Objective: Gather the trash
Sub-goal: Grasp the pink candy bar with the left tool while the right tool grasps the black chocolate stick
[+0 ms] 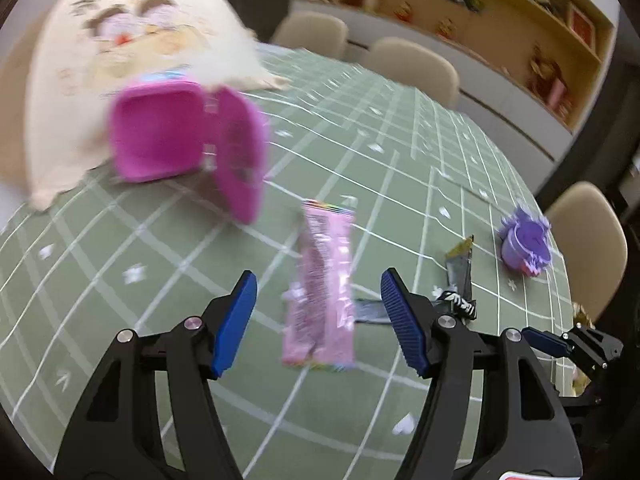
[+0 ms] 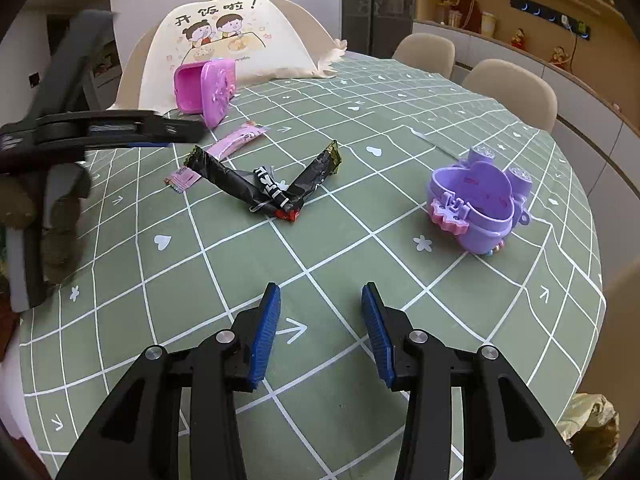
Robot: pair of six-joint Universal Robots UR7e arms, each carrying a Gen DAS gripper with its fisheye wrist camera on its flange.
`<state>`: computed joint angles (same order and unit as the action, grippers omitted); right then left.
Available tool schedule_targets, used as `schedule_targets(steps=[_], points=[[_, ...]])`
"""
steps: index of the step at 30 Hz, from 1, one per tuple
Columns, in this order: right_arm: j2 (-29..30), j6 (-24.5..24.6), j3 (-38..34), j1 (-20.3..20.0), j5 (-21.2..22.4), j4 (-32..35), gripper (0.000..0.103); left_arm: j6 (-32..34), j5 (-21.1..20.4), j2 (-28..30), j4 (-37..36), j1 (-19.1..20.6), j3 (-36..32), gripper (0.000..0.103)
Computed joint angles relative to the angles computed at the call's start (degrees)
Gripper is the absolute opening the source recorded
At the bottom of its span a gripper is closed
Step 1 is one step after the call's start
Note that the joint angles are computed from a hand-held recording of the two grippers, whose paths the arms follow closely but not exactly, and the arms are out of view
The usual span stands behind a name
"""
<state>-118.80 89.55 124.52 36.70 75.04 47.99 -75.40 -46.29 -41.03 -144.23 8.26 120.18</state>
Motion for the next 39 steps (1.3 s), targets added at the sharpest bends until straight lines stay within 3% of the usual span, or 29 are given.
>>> schedule_targets(steps=[2,5,7,9,12,16,19,20,21,23,25,29,33,35,39], points=[[-0.1,-0.8,0.0,-0.4,-0.3,0.2,0.042,0.6,0.6,1.3,4.0,0.9,-2.5,0.056],[0.0,-0.9,-0.1,-0.3,-0.1,0.3,0.043,-0.9,0.0,2.4,7.1,1.8,-4.3,0.039],[0.0,-0.7,0.0,-0.2,0.0,0.2,0.043,-1.1,-0.5,2.6,5.2,1.8,-3.9,0.023],[0.2,-0.2,-0.2,0.1,0.3,0.3,0.043,0.0,-0.7,2.7,3.0,1.6,-3.2,0.015],[0.0,1.9,0.2,1.4,1.4,-0.6,0.048,-1.3,0.3,1.5,1.9,0.6,-1.5,0.015],[1.3,5.5,0.2,7.8,6.5,-2.0,0.048,-6.5,3.0,-1.3,5.2,-0.7,0.7,0.015],[-1.1,2.6,1.8,4.7,-1.2,-0.4,0.048,-8.4,3.2,-3.2,3.1,-1.2,3.3,0.015],[-1.5,2.2,2.2,5.4,-2.2,-0.9,0.048,-8.8,3.1,-3.8,2.1,-1.3,4.2,0.015],[-1.0,3.2,2.2,7.7,-1.1,-2.1,0.048,-8.9,3.0,-4.1,1.6,-1.2,4.7,0.015],[2.2,7.2,1.7,16.4,5.4,-6.3,0.048,-9.3,3.0,-4.6,1.2,-1.5,5.4,0.015],[4.8,8.9,1.6,21.6,9.8,-9.9,0.048,-9.6,3.0,-5.3,0.7,-1.7,6.1,0.015],[11.4,12.0,-0.5,28.0,16.6,-14.0,0.048,-9.4,3.2,-6.1,-1.0,-2.2,7.4,0.015],[15.3,16.1,-3.5,29.5,19.3,-12.3,0.047,-10.2,3.0,-6.5,-1.7,-2.8,8.2,0.015],[15.1,17.5,-3.9,29.4,19.9,-11.1,0.032,-10.3,2.8,-6.8,-2.8,-2.9,8.8,0.015],[10.2,14.5,-1.9,26.9,18.7,-9.2,0.022,-13.4,2.8,-7.8,-2.0,-4.4,9.5,0.015]])
